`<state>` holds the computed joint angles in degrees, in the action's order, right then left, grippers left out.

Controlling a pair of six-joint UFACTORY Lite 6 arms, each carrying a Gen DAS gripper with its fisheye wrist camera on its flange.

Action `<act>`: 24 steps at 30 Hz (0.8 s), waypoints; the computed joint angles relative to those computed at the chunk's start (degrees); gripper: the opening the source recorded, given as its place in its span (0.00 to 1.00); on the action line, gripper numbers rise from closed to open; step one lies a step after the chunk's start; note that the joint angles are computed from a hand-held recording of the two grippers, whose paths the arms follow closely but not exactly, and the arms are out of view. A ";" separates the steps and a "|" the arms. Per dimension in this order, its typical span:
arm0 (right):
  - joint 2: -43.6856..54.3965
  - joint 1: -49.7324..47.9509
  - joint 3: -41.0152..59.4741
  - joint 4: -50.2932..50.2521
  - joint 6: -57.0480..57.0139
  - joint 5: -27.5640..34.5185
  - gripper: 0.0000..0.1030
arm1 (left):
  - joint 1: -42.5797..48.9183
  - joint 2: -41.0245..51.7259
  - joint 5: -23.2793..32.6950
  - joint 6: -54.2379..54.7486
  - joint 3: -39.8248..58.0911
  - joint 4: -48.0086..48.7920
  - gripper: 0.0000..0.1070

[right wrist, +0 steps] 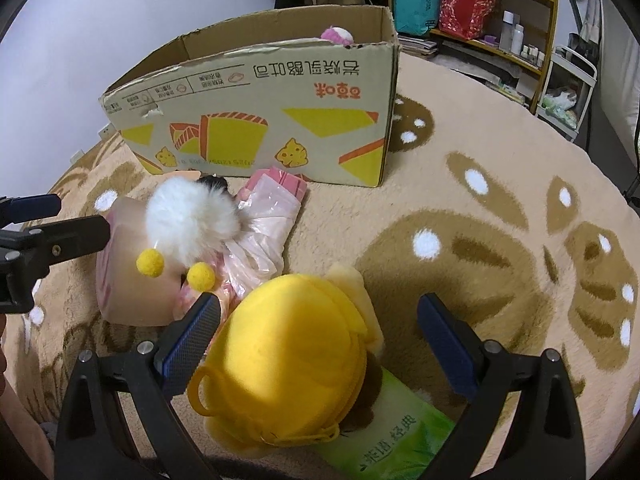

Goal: Organize soft objects
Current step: 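Grasp the pink-swirl cushion with the left tool while the right tool grasps the yellow plush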

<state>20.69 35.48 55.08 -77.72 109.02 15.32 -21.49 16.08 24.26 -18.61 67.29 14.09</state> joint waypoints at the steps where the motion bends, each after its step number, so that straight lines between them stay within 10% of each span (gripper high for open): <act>1: 0.22 0.04 0.11 0.03 0.01 0.01 1.00 | -0.10 0.22 -0.02 0.08 0.07 -0.16 0.95; 24: 0.99 -1.19 -0.77 -4.37 4.95 -2.34 0.93 | -0.61 6.34 1.16 3.77 3.88 -4.31 0.95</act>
<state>21.68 34.30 54.31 -82.09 113.96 12.98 -22.10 22.43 25.42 -14.83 71.17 9.78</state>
